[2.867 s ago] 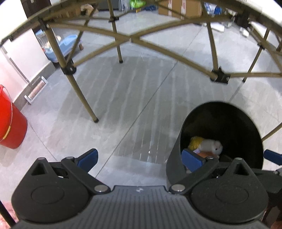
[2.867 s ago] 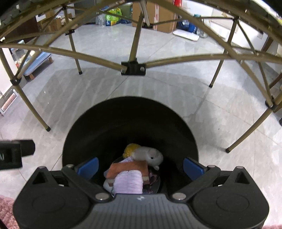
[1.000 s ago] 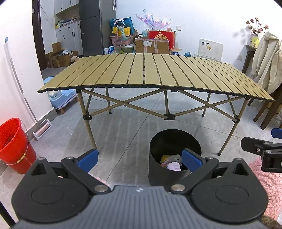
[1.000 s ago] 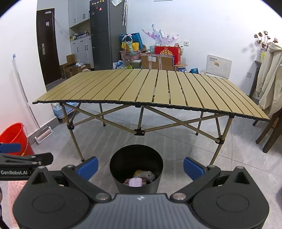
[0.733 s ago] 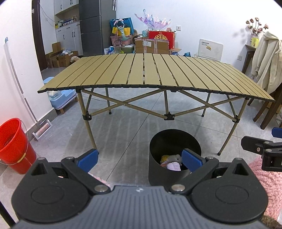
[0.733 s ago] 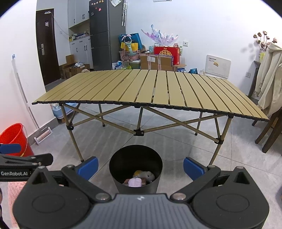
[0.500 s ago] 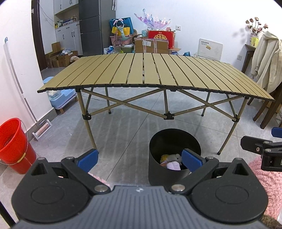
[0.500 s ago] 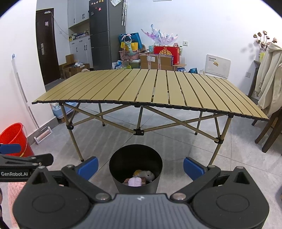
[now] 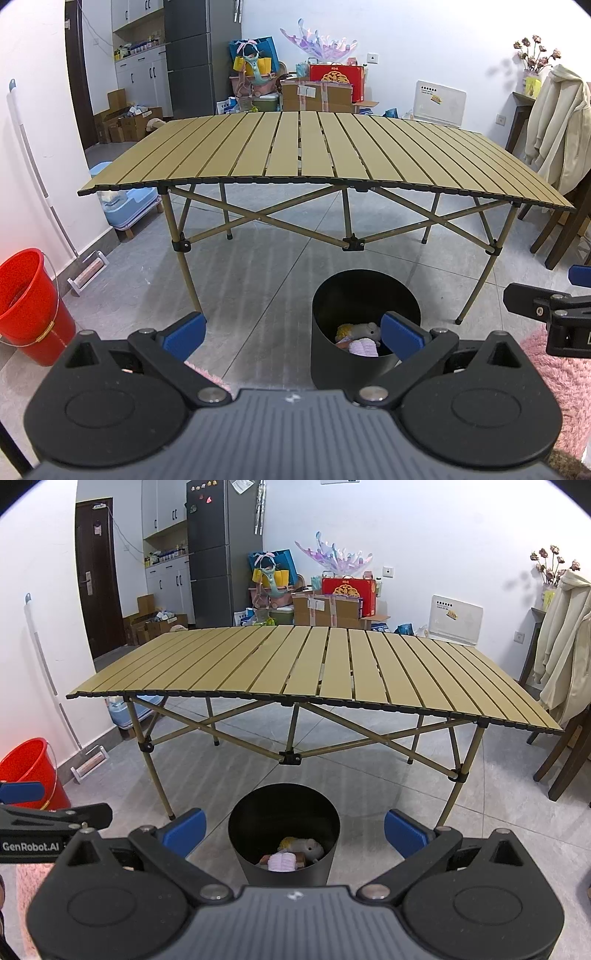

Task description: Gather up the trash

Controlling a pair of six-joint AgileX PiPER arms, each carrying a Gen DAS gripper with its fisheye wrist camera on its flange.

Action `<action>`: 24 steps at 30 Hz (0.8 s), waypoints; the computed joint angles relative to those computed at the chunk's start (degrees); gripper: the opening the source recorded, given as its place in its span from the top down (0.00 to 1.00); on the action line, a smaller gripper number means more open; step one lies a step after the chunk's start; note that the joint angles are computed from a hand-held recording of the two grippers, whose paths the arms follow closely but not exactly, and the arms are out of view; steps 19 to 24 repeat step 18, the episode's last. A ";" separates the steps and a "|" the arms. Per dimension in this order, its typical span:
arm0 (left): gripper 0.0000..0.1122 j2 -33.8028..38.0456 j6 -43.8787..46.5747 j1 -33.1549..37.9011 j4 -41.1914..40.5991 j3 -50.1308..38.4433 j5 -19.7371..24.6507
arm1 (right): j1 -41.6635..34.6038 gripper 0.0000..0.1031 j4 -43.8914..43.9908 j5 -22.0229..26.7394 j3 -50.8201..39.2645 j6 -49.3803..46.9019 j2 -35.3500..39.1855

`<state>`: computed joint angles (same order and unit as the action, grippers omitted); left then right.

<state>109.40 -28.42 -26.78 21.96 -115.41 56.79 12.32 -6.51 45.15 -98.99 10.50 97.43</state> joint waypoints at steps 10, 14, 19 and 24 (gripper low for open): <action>0.08 -0.18 0.15 -0.01 -0.19 0.11 0.09 | 0.09 0.00 -0.05 0.10 -0.15 0.09 0.10; 0.08 -0.46 0.27 0.09 -0.23 0.62 -0.42 | 0.14 0.00 -0.16 0.12 -0.14 0.20 0.10; 0.08 -0.45 0.46 0.20 -0.25 0.93 -0.91 | 0.15 0.00 -0.17 0.11 -0.10 0.22 0.07; 0.08 -0.45 0.46 0.20 -0.25 0.93 -0.91 | 0.15 0.00 -0.17 0.11 -0.10 0.22 0.07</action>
